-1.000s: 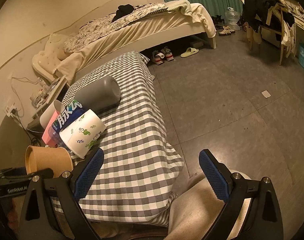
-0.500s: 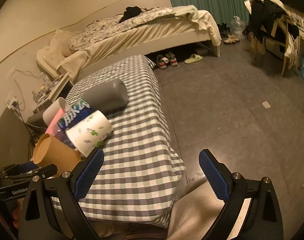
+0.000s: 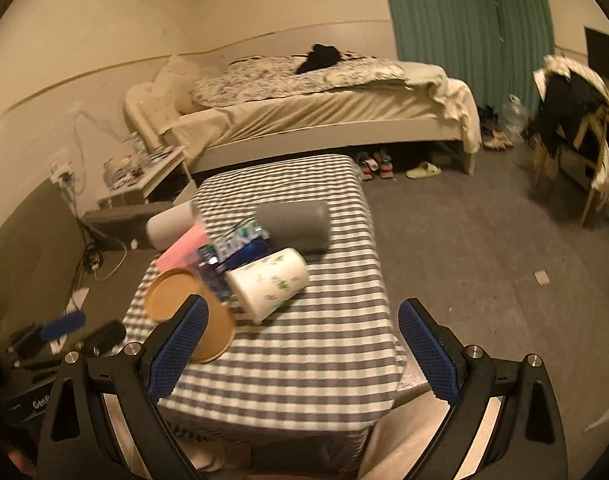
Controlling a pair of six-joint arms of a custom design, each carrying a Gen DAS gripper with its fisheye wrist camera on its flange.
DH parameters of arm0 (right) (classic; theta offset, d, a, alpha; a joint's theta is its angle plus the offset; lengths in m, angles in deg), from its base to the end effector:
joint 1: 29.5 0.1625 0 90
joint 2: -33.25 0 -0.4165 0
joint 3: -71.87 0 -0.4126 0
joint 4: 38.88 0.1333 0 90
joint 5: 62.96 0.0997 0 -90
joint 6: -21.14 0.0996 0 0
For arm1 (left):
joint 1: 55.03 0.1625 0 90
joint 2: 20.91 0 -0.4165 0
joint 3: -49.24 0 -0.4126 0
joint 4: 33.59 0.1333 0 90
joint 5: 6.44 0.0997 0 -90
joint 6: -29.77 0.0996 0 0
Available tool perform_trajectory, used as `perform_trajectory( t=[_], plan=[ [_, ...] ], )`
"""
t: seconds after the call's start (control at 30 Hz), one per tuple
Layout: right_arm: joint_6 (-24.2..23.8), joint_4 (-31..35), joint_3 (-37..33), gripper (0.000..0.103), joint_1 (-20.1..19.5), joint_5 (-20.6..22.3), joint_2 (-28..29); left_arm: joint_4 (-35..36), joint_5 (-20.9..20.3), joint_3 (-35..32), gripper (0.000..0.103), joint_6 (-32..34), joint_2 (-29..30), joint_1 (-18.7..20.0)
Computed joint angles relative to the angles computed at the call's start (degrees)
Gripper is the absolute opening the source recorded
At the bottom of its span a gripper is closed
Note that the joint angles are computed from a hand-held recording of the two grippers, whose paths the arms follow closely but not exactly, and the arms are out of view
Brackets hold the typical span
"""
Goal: Flip cup upside down
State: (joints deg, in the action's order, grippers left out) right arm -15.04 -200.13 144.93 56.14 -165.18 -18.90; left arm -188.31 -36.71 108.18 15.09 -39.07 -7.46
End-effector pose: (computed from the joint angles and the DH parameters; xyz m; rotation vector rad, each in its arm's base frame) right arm 0.0526 -0.7858 0.3587 0.5569 -2.4065 0.9960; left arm -0.3911 -0.7530 0.0174 0.2683 2.2061 -1.0163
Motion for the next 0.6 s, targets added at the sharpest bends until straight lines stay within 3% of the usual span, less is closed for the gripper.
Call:
perform_trajectory(
  t=[0.1, 0.17, 0.37, 0.6],
  plan=[
    [-2.13, -1.64, 3.12, 0.096, 0.54, 0.0, -0.81, -5.92, 1.17, 3.06, 0.09, 1.77, -1.09, -0.23],
    [-3.36, -2.69, 5.04, 0.096, 0.68, -0.06, -1.27, -9.67, 2.09, 5.03, 0.091, 3.04, -1.75, -0.33],
    [-5.91, -5.39, 8.21, 0.102, 1.14, -0.39, -1.57, -11.31, 3.83, 7.89, 0.092, 2.3, -2.98, -0.23],
    [-7.1, -5.46, 7.92, 0.103, 1.6, -1.65, -0.59, -12.67, 4.87, 9.57, 0.1, 1.45, -3.78, 0.04]
  ],
)
